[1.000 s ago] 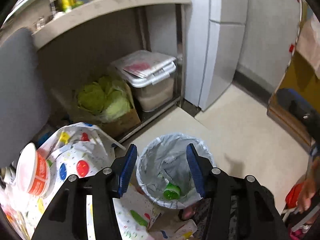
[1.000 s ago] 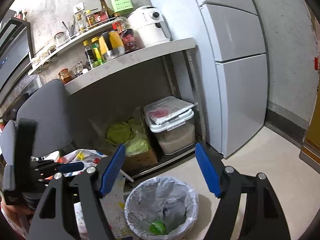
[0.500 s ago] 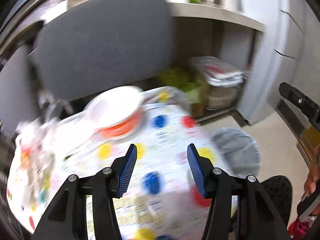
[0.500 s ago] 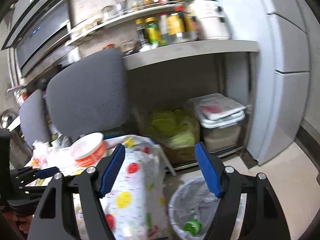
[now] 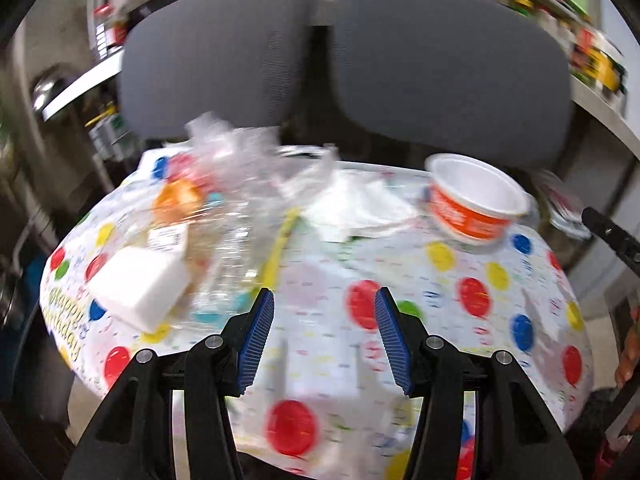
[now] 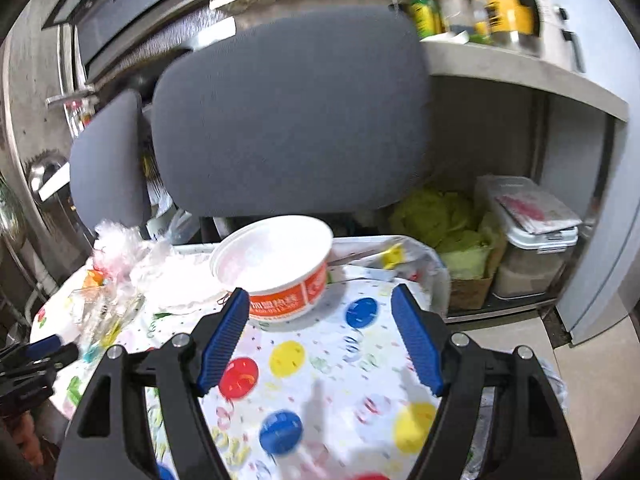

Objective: Collect trash
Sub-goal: 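Move both open tools back over the table, then grasp the rim of the white paper bowl with the right tool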

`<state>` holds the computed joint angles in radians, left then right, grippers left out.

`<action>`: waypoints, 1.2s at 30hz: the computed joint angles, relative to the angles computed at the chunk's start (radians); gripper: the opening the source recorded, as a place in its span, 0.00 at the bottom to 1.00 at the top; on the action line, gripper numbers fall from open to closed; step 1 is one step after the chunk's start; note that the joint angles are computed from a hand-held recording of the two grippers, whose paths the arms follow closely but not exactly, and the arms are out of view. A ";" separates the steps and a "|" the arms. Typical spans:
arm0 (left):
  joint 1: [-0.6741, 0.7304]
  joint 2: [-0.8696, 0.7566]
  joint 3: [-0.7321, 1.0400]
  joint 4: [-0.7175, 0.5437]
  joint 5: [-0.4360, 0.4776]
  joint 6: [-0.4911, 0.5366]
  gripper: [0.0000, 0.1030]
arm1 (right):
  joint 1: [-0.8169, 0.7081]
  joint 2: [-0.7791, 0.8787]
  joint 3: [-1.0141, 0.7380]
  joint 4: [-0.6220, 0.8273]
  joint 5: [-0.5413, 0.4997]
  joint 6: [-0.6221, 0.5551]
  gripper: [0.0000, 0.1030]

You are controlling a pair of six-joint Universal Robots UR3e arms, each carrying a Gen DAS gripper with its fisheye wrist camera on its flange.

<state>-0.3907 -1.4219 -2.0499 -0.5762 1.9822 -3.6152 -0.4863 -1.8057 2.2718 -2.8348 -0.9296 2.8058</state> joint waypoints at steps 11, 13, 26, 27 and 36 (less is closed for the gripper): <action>0.134 -0.060 -0.091 0.185 -0.063 0.061 0.62 | 0.351 0.562 -0.437 -0.141 -0.422 0.231 0.70; 0.138 -0.097 -0.089 0.241 -0.063 0.071 0.63 | 0.367 0.612 -0.498 -0.117 -0.441 0.253 0.70; 0.138 -0.123 -0.120 0.291 -0.107 0.066 0.63 | 0.376 0.618 -0.512 -0.051 -0.447 0.284 0.09; 0.132 -0.105 -0.134 0.284 -0.107 0.060 0.63 | 0.362 0.582 -0.473 -0.061 -0.426 0.273 0.06; 0.191 -0.004 -0.218 0.366 -0.250 0.097 0.61 | 0.139 0.169 -0.160 0.132 -0.188 0.047 0.06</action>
